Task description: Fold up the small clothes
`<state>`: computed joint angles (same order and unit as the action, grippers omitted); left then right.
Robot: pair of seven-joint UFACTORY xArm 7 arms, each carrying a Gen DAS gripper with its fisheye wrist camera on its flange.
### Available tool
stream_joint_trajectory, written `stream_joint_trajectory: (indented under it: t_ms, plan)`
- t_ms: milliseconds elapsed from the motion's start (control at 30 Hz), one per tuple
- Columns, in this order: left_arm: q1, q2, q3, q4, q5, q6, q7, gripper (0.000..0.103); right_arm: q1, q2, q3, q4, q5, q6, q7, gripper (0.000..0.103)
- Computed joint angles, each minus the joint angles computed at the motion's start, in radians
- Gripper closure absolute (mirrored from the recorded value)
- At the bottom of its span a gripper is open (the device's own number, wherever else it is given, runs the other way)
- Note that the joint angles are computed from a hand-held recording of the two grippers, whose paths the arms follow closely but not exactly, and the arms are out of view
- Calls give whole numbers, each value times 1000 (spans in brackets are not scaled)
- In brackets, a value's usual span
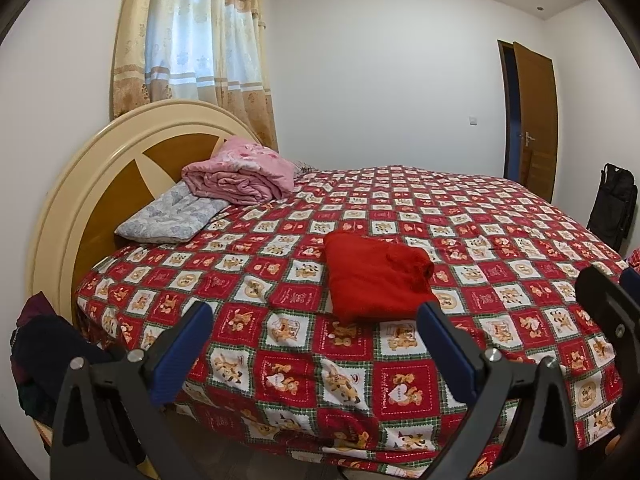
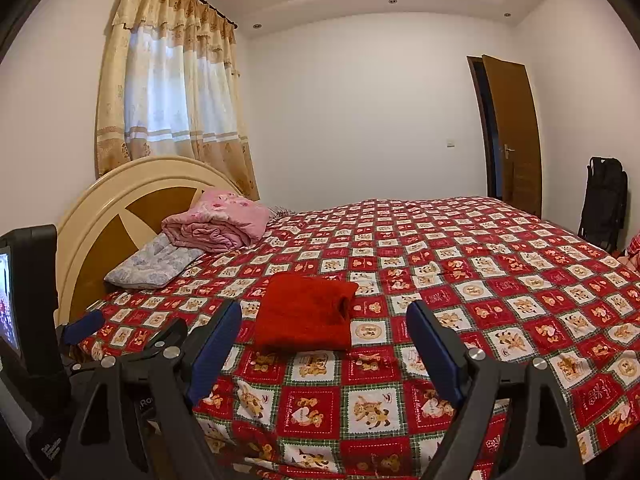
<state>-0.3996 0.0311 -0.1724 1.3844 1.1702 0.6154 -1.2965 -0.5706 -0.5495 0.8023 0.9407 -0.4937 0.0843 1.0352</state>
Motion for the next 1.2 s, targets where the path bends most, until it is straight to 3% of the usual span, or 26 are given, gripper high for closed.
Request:
stream_joint_trajectory:
  t_ms: [367, 667, 1200]
  plan:
    - [1, -1, 1, 2, 10, -5, -21, 0, -26, -30, 16, -11, 5, -15, 10, 18]
    - [42, -10, 20, -28, -128, -188, 32, 0, -23, -29, 22, -8, 27, -5, -13, 18]
    - [17, 4, 12, 1, -70, -77, 7, 0, -17, -13, 19, -2, 12, 2, 4, 18]
